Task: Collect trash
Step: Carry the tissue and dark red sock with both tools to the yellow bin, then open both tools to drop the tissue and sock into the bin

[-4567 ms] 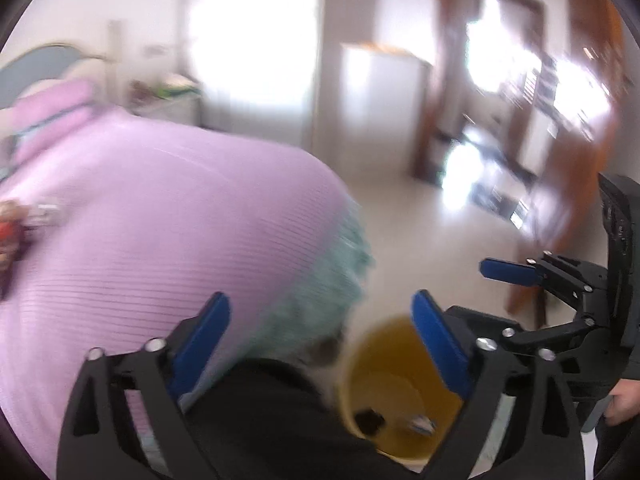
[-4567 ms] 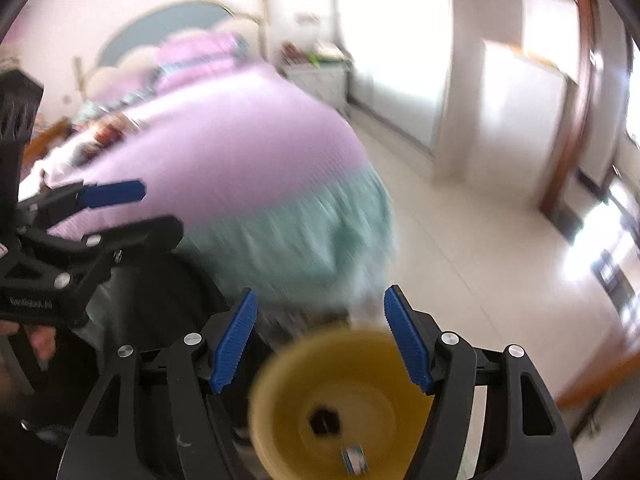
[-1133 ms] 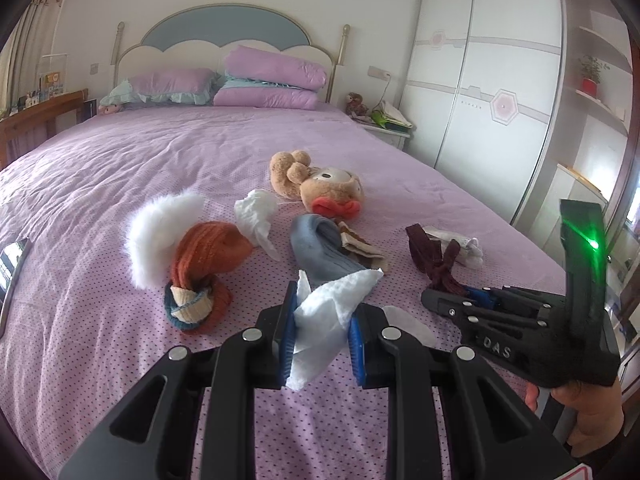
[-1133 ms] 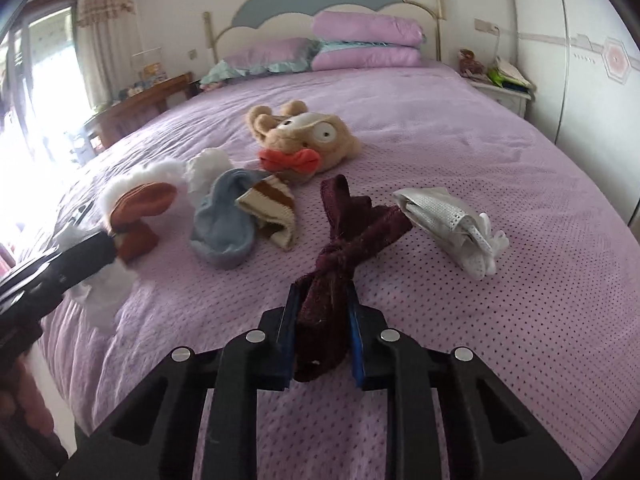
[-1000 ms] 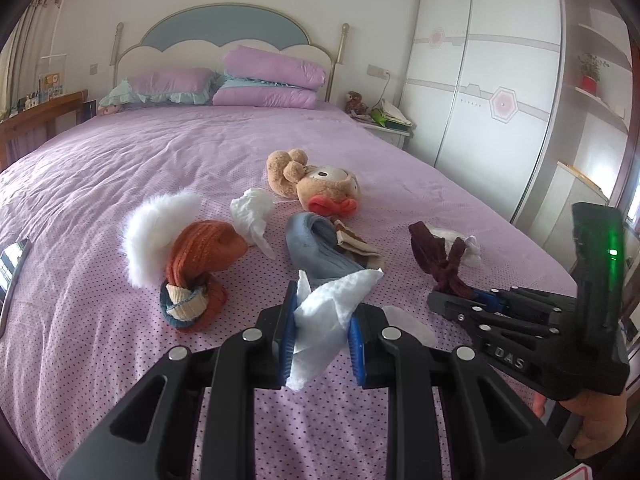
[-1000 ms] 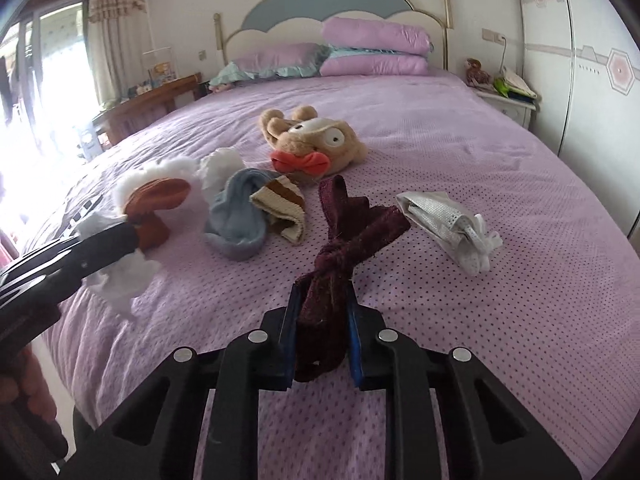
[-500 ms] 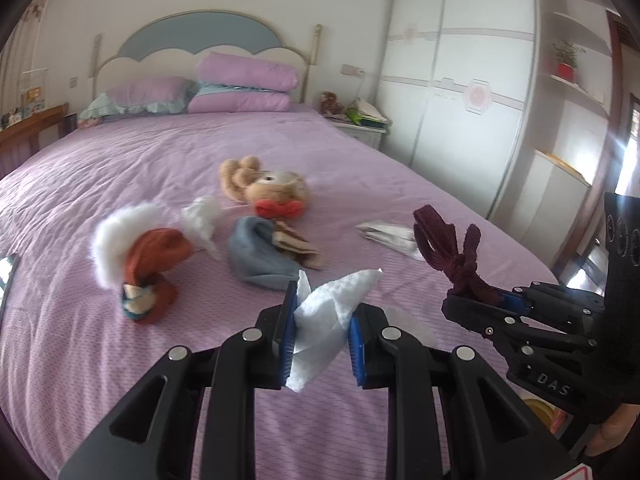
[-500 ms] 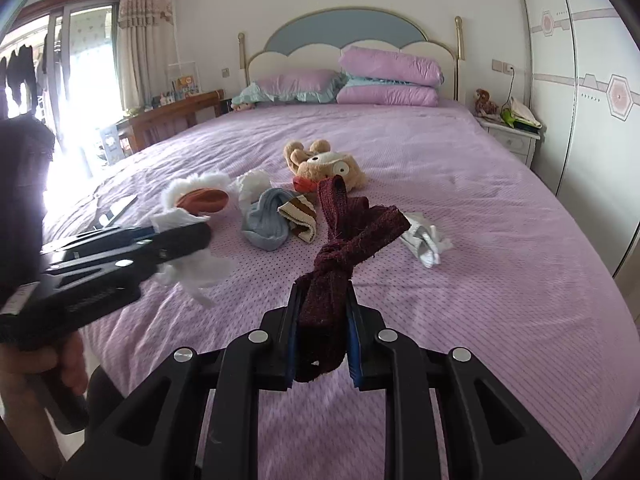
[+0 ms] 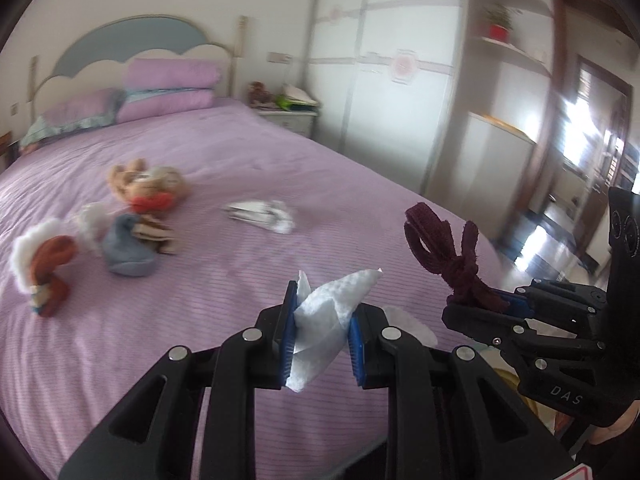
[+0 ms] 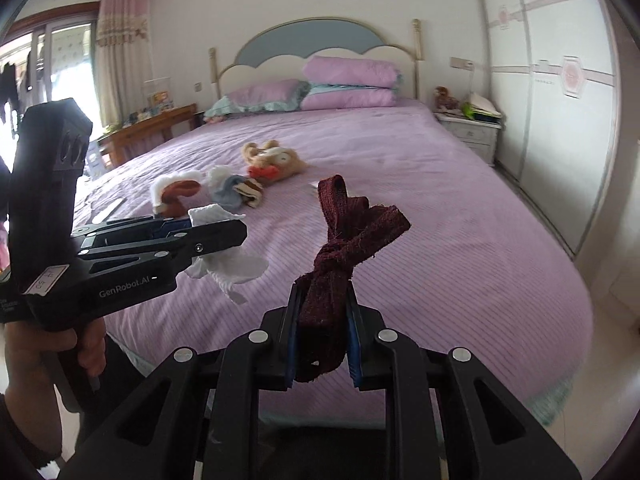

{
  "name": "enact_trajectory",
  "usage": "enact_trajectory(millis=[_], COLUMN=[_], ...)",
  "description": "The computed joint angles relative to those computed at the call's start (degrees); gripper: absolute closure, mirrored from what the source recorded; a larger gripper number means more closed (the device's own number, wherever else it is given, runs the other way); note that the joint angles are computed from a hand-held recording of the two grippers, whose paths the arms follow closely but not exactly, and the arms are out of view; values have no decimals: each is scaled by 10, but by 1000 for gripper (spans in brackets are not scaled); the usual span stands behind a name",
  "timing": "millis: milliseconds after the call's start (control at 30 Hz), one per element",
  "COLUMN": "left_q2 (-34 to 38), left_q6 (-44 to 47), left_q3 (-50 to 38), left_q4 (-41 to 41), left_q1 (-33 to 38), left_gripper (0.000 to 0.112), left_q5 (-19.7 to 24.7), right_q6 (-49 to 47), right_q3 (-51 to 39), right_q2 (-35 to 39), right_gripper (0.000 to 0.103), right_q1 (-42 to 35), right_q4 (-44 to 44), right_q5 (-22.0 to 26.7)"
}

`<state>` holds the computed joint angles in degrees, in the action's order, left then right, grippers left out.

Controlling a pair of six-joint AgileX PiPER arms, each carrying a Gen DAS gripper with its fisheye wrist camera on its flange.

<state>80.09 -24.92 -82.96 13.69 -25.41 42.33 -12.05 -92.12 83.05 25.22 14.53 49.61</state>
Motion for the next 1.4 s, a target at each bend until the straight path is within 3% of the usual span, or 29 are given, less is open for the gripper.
enact_trajectory(millis=[200, 467, 633, 833, 900, 967, 1000, 1033, 1233, 1400], left_q2=[58, 169, 259, 386, 415, 458, 475, 483, 474, 462], left_q6=[27, 84, 123, 159, 177, 195, 201, 206, 197, 191], left_q3=[-35, -124, -207, -331, -354, -399, -416, -421, -392, -379], left_q4=[-44, -101, -132, -162, -175, -191, -197, -203, -206, -197], left_q1=[-69, -157, -208, -263, -266, -273, -276, -277, -269, -262], left_gripper=[89, 89, 89, 88, 80, 63, 47, 41, 30, 30], left_q5=[-9, 2, 40, 116, 139, 178, 193, 197, 175, 164], right_q6=[-32, -98, -188, -234, -245, -260, -264, -267, -286, -271], right_q3=[101, 229, 299, 370, 388, 407, 410, 417, 435, 457], right_q2=[-94, -206, -249, -259, -255, -248, -247, -246, -238, -224], right_gripper=[84, 84, 84, 84, 84, 84, 84, 84, 84, 83], right_q1=[-84, -291, -476, -587, -614, -641, -648, -654, -676, -648], right_q4=[27, 83, 131, 127, 124, 127, 126, 124, 117, 100], right_q5=[15, 62, 128, 169, 175, 179, 181, 181, 183, 159])
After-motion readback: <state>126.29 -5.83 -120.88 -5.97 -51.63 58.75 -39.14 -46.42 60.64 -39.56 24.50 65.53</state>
